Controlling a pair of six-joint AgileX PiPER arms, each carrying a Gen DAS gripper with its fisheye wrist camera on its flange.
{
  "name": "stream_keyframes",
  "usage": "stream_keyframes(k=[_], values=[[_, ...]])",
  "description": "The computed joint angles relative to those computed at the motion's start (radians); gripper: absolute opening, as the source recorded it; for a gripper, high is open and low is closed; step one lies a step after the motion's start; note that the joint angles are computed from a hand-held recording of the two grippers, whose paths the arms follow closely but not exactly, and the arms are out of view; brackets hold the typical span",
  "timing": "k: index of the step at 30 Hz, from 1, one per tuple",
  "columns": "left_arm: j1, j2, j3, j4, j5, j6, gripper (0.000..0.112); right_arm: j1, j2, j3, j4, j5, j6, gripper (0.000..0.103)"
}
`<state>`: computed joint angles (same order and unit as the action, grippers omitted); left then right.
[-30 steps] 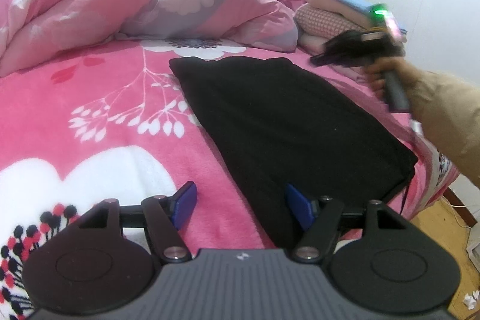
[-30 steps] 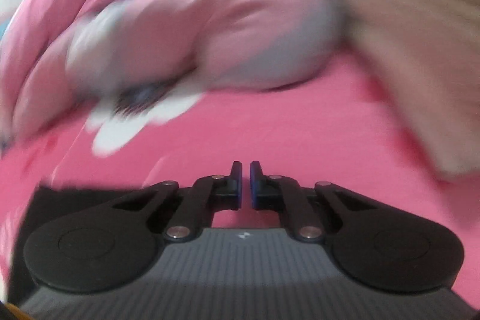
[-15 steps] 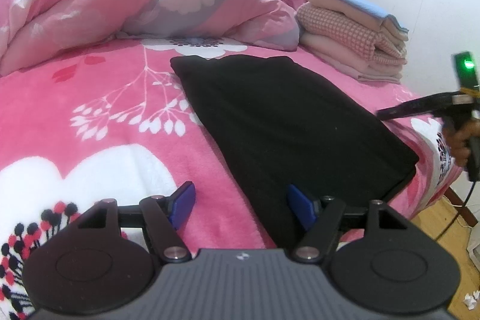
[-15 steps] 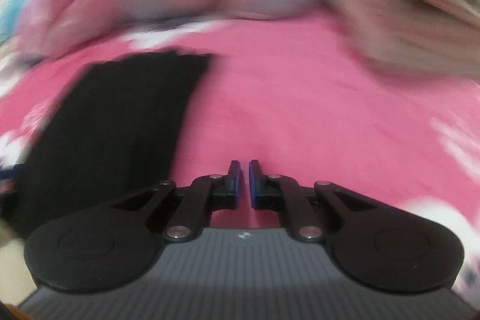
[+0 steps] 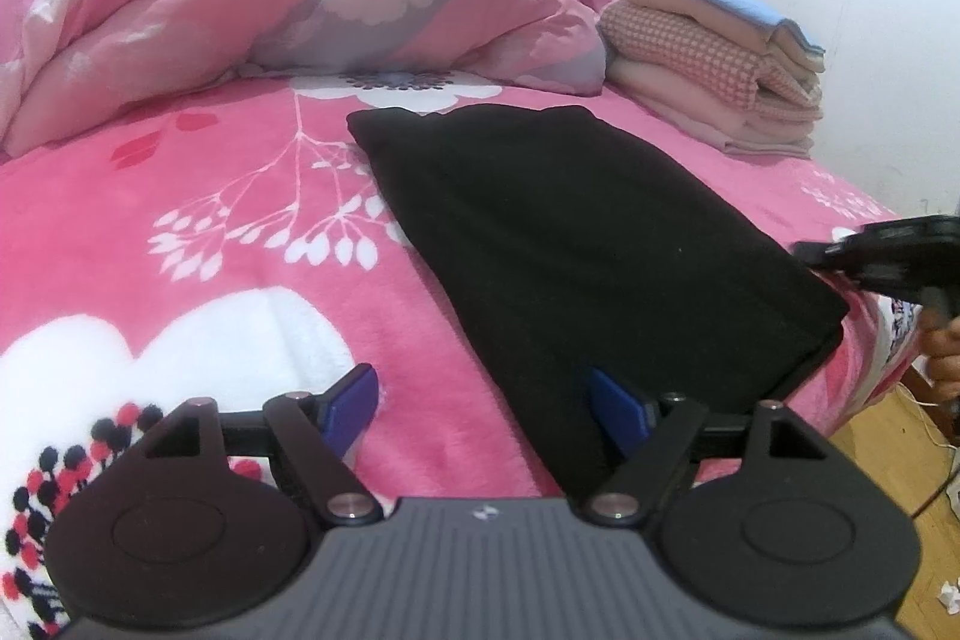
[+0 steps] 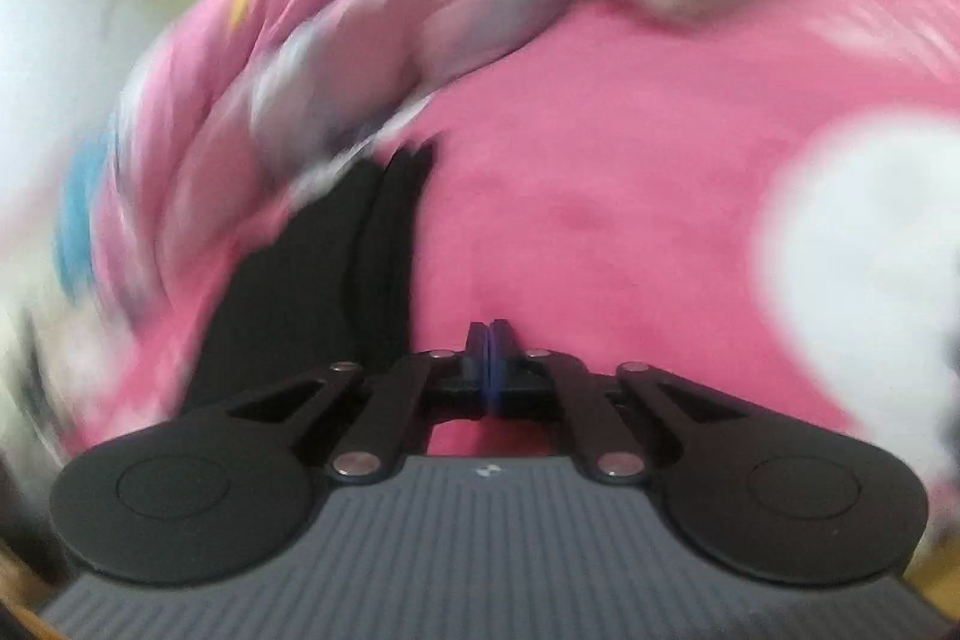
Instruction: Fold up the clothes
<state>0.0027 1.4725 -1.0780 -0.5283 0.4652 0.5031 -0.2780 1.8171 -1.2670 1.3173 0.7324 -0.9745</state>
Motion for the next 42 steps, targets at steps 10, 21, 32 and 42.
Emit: stream_keyframes(k=[10,21,32,42], values=[[-0.022,-0.003,-0.005,0.105,-0.008,-0.093,0.083,0.143,-0.07,0.096,0.12,0.054,-0.147,0.0],[-0.016,0.001,-0.009,0.09,-0.002,-0.082,0.085,0.062,-0.235,0.244,0.269,0.085,-0.197,0.005],[-0.009,0.005,-0.011,0.066,0.003,-0.062,0.086,-0.133,-0.197,0.322,0.117,0.379,-0.205,0.006],[-0.035,-0.019,0.001,0.181,0.008,-0.173,0.086,0.095,0.017,0.036,0.015,0.369,-0.169,0.001]])
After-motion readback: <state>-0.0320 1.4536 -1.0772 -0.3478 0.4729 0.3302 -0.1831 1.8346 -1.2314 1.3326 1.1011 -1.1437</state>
